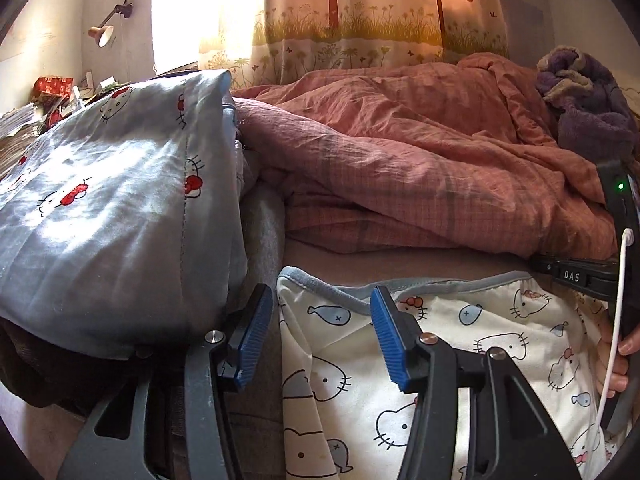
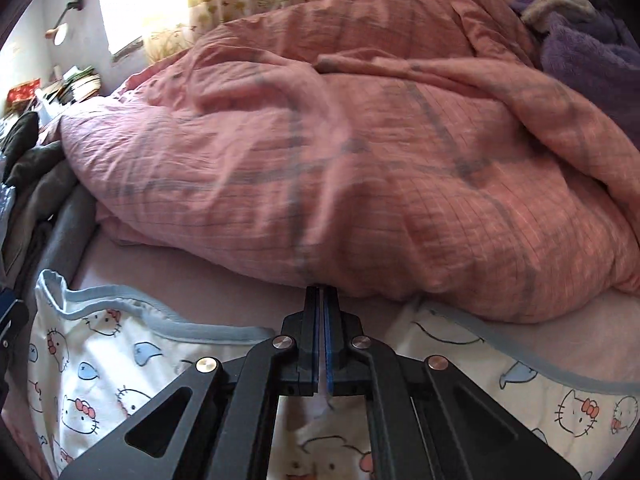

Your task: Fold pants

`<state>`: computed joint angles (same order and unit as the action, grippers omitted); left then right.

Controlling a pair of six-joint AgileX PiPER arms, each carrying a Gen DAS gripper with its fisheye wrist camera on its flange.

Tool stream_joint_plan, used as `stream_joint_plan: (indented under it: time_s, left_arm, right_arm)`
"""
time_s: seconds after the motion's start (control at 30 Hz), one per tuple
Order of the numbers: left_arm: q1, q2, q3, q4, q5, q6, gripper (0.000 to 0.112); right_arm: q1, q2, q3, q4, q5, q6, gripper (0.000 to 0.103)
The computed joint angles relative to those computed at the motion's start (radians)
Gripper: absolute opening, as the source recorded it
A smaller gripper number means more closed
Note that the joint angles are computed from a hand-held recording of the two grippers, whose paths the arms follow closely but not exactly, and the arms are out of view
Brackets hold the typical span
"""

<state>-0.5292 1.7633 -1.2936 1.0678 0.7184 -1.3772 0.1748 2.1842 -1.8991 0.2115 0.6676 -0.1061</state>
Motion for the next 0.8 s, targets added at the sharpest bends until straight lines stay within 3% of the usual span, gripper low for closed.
stream_joint_plan:
  time_s: [0.27,0.3,0.33,0.37,0.4,0.47,0.53,0.57,0.6,0.63,0.8]
  left_arm:
    - [0.002,0.009,-0.011,-0.016,0.013,0.026,0.05]
    - [0.002,0.009,-0.011,-0.016,0.013,0.026,0.05]
    - [0.001,0.01,-0.012,-0.017,0.015,0.026,0.05]
    - [0.001,0.01,-0.012,-0.017,0.015,0.026,0.05]
    - [0.001,0.01,-0.012,-0.017,0.015,0.026,0.05]
    - [0.001,0.008,-0.01,-0.018,0.013,0.023,0.05]
    - [0.004,0.002,-0.006,-0.019,0.006,0.018,0.05]
    - [0.005,-0.002,-0.001,-0.015,-0.001,0.01,0.05]
    - [0.007,-0.006,0.004,-0.009,-0.007,-0.001,0.05]
    - [0.009,-0.012,0.009,-0.003,-0.013,-0.015,0.05]
    - [0.016,-0.033,0.034,0.026,-0.028,-0.072,0.045]
  right_arm:
    - [-0.071,-0.013,0.028,0.374,0.035,-0.305,0.005]
    - [-0.079,-0.004,0.015,0.409,0.059,-0.325,0.019]
    - [-0.084,0.002,0.007,0.438,0.078,-0.337,0.042]
    - [-0.091,0.008,0.006,0.479,0.09,-0.362,0.053]
    - [-0.093,0.009,0.006,0.499,0.097,-0.377,0.057]
    - [-0.083,0.023,-0.026,0.459,0.124,-0.349,0.056]
    - [-0.074,0.037,-0.045,0.433,0.152,-0.337,0.032]
    - [-0.072,0.056,-0.071,0.429,0.183,-0.336,0.026]
    - [-0.066,0.068,-0.089,0.418,0.198,-0.332,0.011]
    - [-0.055,0.063,-0.081,0.388,0.178,-0.321,0.003]
    - [-0.023,-0.032,0.072,0.333,-0.026,-0.315,0.001]
